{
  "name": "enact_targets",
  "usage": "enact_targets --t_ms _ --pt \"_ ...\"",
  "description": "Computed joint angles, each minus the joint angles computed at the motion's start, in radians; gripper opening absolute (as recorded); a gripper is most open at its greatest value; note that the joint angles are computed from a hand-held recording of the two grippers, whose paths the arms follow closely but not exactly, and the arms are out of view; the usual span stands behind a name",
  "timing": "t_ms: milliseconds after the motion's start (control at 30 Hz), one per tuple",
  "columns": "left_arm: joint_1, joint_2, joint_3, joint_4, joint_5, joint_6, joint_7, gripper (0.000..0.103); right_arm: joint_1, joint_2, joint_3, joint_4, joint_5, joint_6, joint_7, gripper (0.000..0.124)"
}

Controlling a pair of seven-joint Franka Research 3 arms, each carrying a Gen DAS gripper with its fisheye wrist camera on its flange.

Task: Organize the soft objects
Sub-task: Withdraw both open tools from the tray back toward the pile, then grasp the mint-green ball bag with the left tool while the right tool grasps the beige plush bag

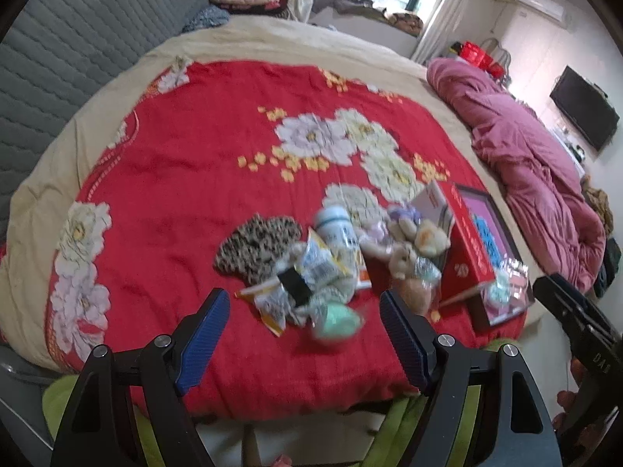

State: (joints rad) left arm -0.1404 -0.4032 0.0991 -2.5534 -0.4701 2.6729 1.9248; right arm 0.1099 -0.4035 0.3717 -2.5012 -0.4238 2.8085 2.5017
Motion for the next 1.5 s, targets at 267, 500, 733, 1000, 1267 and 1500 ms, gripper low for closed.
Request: enact_targets --t_ms 267,500,733,1000,1267,1500 --pt "-0.009 0.034 -0.024 -0.031 -0.01 -0.052 0.007 0.08 0.041 0.035 -0.02 -0.023 0.035 0.003 -0.038 0.072" --pt "-0.006 0.055 -0.049 -0.038 -0.017 -0.087 0.015 0.08 0.072 0.056 -0.038 -0.048 0.064 0.011 -0.059 0.072" --pt "-0.002 0.086 -0.056 -0.026 -0.045 -0.091 0.025 0.08 0.095 0.091 -0.05 -0.056 0.085 0.023 -0.08 0.072" --pt "0.005 0.134 -0.07 0.004 -0.101 -0.096 0.058 0.08 0.117 0.135 -0.072 -0.048 0.094 0.031 -0.095 0.072" --pt "0.029 0.197 -0.101 0.049 -0.128 -0.104 0.049 0.08 0.138 0.187 -0.096 -0.027 0.108 0.045 -0.112 0.072" --pt "0.052 0.249 -0.13 0.089 -0.137 -0.101 0.025 0.08 0.166 0.234 -0.125 -0.008 0.113 0.044 -0.123 0.072"
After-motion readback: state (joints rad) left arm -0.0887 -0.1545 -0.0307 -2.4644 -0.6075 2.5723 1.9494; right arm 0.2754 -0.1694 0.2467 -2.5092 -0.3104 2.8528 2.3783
